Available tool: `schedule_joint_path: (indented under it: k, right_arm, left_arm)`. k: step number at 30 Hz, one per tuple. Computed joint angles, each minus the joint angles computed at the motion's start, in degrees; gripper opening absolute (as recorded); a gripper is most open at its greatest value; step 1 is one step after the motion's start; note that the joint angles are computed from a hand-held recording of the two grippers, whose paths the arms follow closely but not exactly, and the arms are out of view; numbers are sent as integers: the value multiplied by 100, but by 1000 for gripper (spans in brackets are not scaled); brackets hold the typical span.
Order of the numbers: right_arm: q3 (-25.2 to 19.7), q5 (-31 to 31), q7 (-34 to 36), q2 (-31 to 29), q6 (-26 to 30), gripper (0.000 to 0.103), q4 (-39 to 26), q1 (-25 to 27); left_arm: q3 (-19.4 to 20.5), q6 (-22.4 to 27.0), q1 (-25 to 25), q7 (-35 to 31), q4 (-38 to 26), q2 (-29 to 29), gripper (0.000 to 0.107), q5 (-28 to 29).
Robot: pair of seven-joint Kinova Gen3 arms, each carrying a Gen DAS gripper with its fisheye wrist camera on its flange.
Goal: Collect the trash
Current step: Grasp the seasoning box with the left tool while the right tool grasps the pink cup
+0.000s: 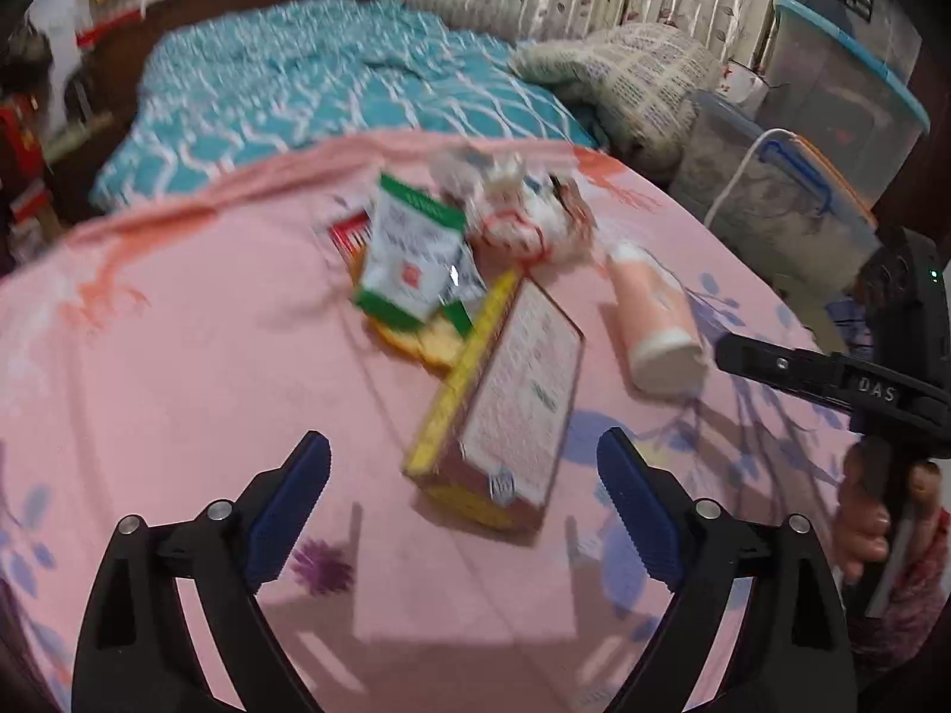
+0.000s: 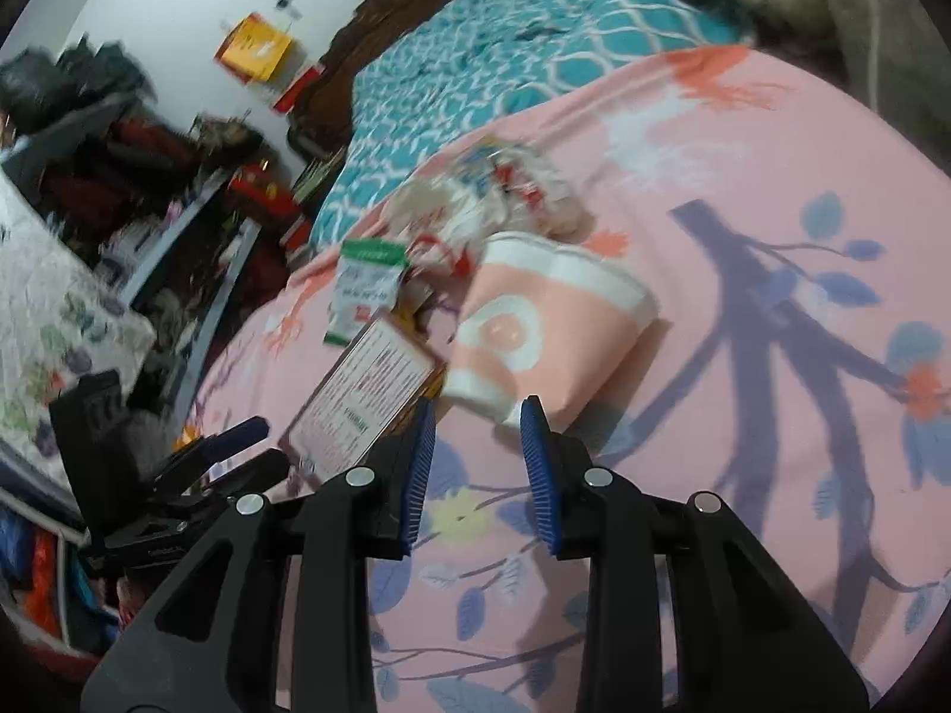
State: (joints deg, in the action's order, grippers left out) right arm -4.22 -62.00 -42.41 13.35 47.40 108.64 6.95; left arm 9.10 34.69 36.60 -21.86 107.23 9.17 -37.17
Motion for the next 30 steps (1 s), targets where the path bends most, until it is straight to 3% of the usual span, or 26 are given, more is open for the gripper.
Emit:
schedule_joint_path:
  k: [4,6,10,12,14,15,17,20,23,30]
  right_arm:
    - [74,-354,-71,138,57,38,82,215]
    - [114,-476,-167,160,-36,67,131,272]
    - [82,-423,-296,272,-72,68,41,275]
    - [19,-415,-320,403,2,68,-94,274]
    - [-56,-412,-379,548,79,68,-240,263]
    - [-95,-401,-430,627,102,67,-321,240]
    - [-171,-331,-566,797,123,64,-495,174]
    - [-343,-270,-679,1110,355,44,-752,192]
    - [-449,-366,-458,1090,412,36,-690,286]
    - [-216,-907,373,599,590,34,43,688]
  left_arm:
    - [-22,567,301,44,-457,370,89,-465]
    - [-63,904,560,70,-664,619,89,-761]
    - [-205,1540,976,-63,-1090,1186,89,-1100]
    - [-281,1603,1025,-117,-1154,1307,89,-1092]
    - [-344,1555,1021,-151,-1139,1342,79,-1042]
    - [-337,1432,946,-233,-1094,1312,69,-945]
    - [-384,1291,931,-240,-983,1241,67,-895]
    - [-387,1241,957,-249,-862,1133,63,-865]
    - [-295,877,766,-308,-574,808,62,-588]
    - [11,-235,226,-615,-49,101,60,205]
